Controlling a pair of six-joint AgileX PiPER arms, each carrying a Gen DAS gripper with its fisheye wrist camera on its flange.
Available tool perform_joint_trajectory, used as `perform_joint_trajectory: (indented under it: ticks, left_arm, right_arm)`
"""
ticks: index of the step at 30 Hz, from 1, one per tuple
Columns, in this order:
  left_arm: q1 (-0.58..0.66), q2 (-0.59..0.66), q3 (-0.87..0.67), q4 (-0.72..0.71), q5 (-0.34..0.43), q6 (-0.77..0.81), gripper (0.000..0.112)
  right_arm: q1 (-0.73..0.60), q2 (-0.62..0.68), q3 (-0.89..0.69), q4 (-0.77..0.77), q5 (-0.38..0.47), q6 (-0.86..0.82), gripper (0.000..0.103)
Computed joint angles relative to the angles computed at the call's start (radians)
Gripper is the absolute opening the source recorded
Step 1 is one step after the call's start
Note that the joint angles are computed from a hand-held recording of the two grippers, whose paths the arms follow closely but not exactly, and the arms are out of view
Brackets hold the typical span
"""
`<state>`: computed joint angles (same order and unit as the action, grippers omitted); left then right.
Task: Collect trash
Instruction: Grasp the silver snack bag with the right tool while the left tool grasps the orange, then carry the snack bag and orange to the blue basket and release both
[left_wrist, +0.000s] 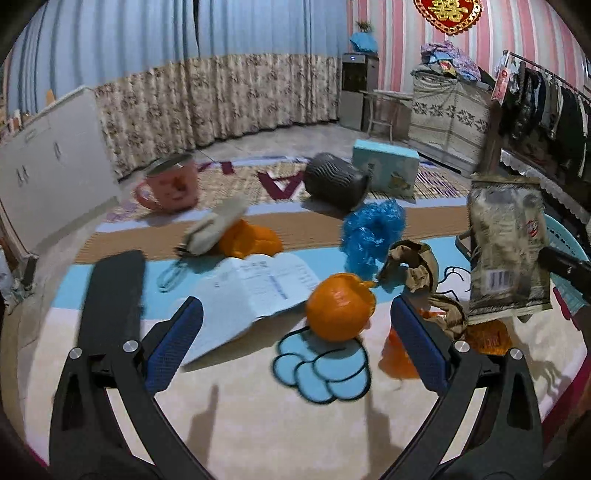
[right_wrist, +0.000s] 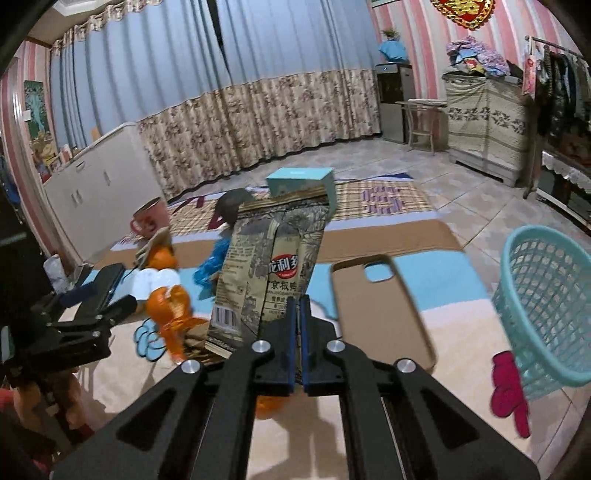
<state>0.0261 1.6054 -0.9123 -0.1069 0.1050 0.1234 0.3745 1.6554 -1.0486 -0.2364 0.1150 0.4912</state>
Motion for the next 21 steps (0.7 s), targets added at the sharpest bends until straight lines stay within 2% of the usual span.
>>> perform_joint_trajectory:
  ticks: [3,6,9,12,15,16,18,19,21]
  left_arm:
    - [0.000,0.064,-0.048,-0.122,0.024,0.104,0.097]
    - [0.011,0.117,-0.099,-0.240,0.065,0.213,0.089]
    - [-0.010,0.141,-0.119,-0.116,0.057,0.100,0.089]
    - [-0.026,0.138,-0.117,-0.152,0.063,0.158,0.085]
    - [-0.040,0.147,-0.128,-0.214,0.110,0.250,0.068]
    - [-0.035,0.151,-0.127,-0.244,0.115,0.285,0.060]
    - [-0.029,0.150,-0.125,-0.275,0.117,0.314,0.052]
    - [-0.021,0.146,-0.124,-0.317,0.120,0.354,0.045]
    - [-0.002,0.139,-0.127,-0.412,0.140,0.447,0.041]
  right_arm:
    - [-0.025,0.018,-0.011,0.093,0.002,-0.102,0.003]
    - [-0.033,0.032,-0.011,0.094,-0.008,-0.107,0.002]
    - [-0.039,0.042,-0.014,0.141,-0.012,-0.148,0.002]
    - [-0.043,0.051,-0.016,0.208,-0.011,-0.211,0.002]
    - [-0.043,0.049,-0.011,0.200,-0.017,-0.200,0.002]
    - [-0.044,0.047,-0.007,0.199,-0.021,-0.199,0.002]
    - [-0.043,0.045,-0.009,0.202,-0.022,-0.202,0.002]
    - [-0.042,0.042,-0.008,0.194,-0.021,-0.194,0.002]
    - [-0.043,0.034,-0.003,0.187,-0.024,-0.189,0.002]
